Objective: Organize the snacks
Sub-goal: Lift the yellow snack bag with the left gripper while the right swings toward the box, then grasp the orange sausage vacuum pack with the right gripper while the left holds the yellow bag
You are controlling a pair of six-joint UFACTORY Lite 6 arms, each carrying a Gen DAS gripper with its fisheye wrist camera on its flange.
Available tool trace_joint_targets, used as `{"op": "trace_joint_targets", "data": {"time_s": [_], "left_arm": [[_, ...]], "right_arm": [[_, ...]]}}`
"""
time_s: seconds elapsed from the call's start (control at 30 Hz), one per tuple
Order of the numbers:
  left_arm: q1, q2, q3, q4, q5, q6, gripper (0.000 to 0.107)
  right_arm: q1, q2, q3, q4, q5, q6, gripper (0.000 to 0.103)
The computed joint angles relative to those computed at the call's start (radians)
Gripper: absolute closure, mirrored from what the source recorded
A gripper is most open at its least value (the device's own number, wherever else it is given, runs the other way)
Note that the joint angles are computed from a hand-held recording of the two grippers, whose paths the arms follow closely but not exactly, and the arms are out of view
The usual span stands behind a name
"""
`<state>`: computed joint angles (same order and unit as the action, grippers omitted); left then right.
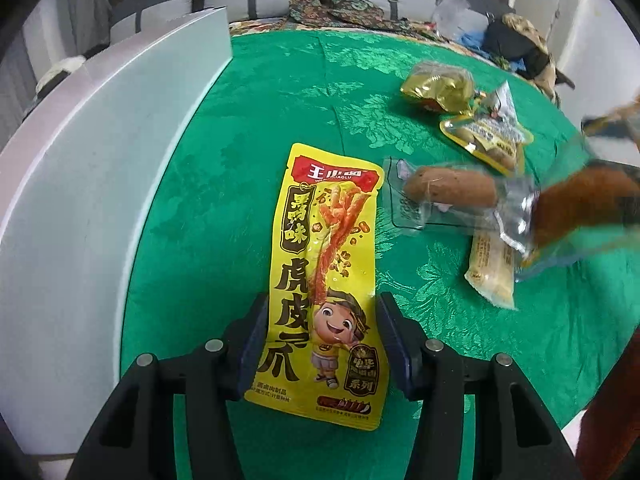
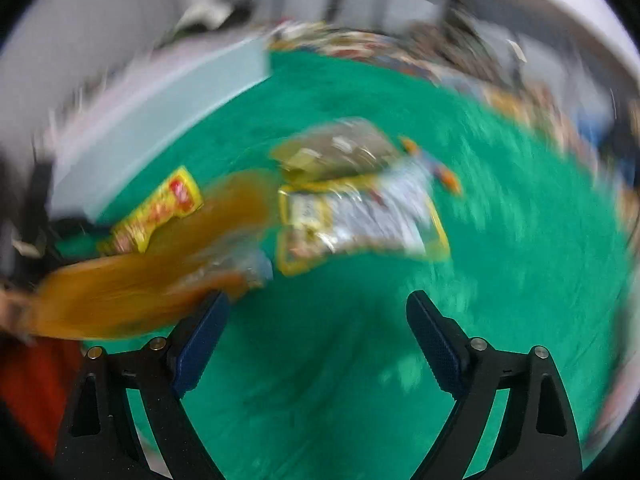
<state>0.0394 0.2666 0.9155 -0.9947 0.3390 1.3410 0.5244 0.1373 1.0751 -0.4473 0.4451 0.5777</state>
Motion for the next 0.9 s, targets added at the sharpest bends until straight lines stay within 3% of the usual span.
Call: {"op": "trace_joint_targets", "data": {"time_s": [0.13,0.23,0.33,0.43,0.57,0.63,0.73,0.8,0.9], "left_arm": [[0.015,-0.007,-0.011,-0.063,0.015,0.043,0.055],[0.003,-0.011,-0.023,-0.117,-0.011,0.081,0.055],[-0.010,-0.009,-0.030,-0.183,-0.038,0.132,0.055],[-0.014,-0.012,-0.037,-0.227,-0.049,0.171,0.055],[0.009,-0.012,-0.037,-0.238,-0.023,0.176,0.055],[0.040,-0.014,-0.036,-0.220,0.028,0.157,0.055],[0.091,-0.022,-0.047,-0.234,0.096,0.174,0.055],[0.110,-0.033,-0.067,-0.263,0.117,0.211,0.055],[0.114,-0.053,-0.096,-0.299,0.113,0.266,0.055]], "right_arm": [[0.065,0.286,0.368,-0.146,0.389,-0.002,0.012],[0.011,0.273,0.312,-0.253,0.471,0.033,0.011],[-0.107,0.169,0.147,-0.261,0.463,0.083,0.012],[-0.170,-0.017,-0.044,-0.168,0.317,0.090,0.012],[-0.137,-0.188,-0.197,0.231,0.037,-0.124,0.012],[-0.105,-0.151,-0.149,0.395,-0.013,-0.257,0.012],[-0.022,0.031,0.052,0.346,-0.007,-0.271,0.011],[0.009,0.205,0.233,0.359,0.036,-0.377,0.012],[-0.004,0.480,0.513,0.363,0.186,-0.464,0.016]]}}
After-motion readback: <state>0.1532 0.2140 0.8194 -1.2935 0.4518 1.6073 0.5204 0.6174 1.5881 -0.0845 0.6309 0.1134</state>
